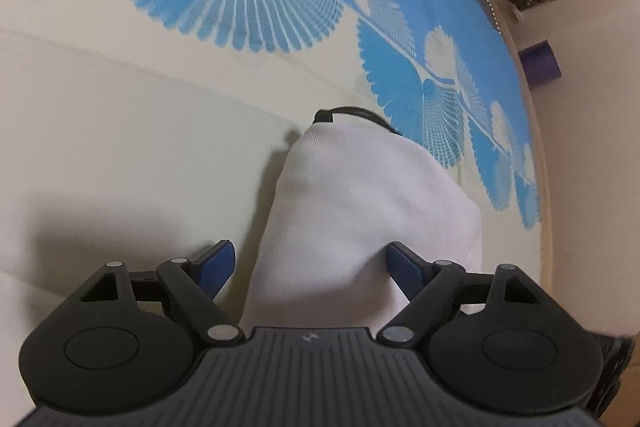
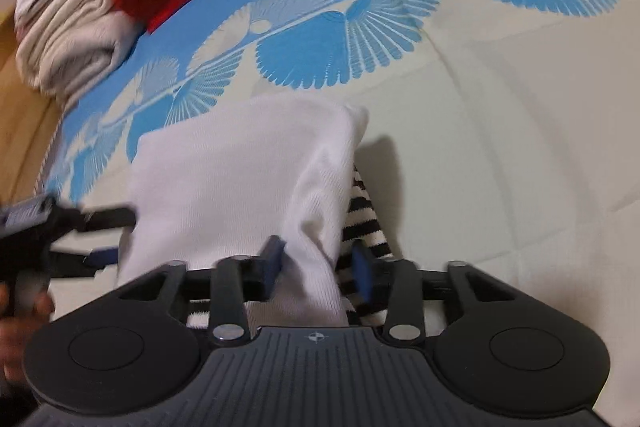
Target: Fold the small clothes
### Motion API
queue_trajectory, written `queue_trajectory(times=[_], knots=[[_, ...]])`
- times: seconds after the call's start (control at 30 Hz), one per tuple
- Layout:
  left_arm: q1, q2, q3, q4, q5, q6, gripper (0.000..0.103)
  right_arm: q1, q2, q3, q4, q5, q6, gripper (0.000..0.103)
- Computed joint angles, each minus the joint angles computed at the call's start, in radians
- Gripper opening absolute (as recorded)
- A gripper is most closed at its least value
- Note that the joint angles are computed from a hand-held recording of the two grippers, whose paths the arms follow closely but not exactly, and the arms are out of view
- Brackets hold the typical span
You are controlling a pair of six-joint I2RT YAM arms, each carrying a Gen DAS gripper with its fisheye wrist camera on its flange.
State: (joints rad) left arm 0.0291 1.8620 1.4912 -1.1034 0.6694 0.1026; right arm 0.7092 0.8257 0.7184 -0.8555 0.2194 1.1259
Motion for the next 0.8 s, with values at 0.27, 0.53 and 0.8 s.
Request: queue_trajectory(times=[0.27, 0.53, 0.8], knots=[[-0.040, 0.063, -0.043, 0.121, 0.076, -0.024, 0.085, -0.062, 0.008, -0.012, -0.055, 0.008, 0.042, 0.003], [-0.010, -0.001, 0.064, 0.055, 0.076, 0.107, 0.037, -0.013, 0.131, 0.055, -0.024, 0.064, 0.098, 0.003], [0.147, -0.022, 0.209, 0.232, 0.011, 0.067, 0.050, 0.037, 0.320, 0.188, 0.237, 0.195, -0.018, 0.003]])
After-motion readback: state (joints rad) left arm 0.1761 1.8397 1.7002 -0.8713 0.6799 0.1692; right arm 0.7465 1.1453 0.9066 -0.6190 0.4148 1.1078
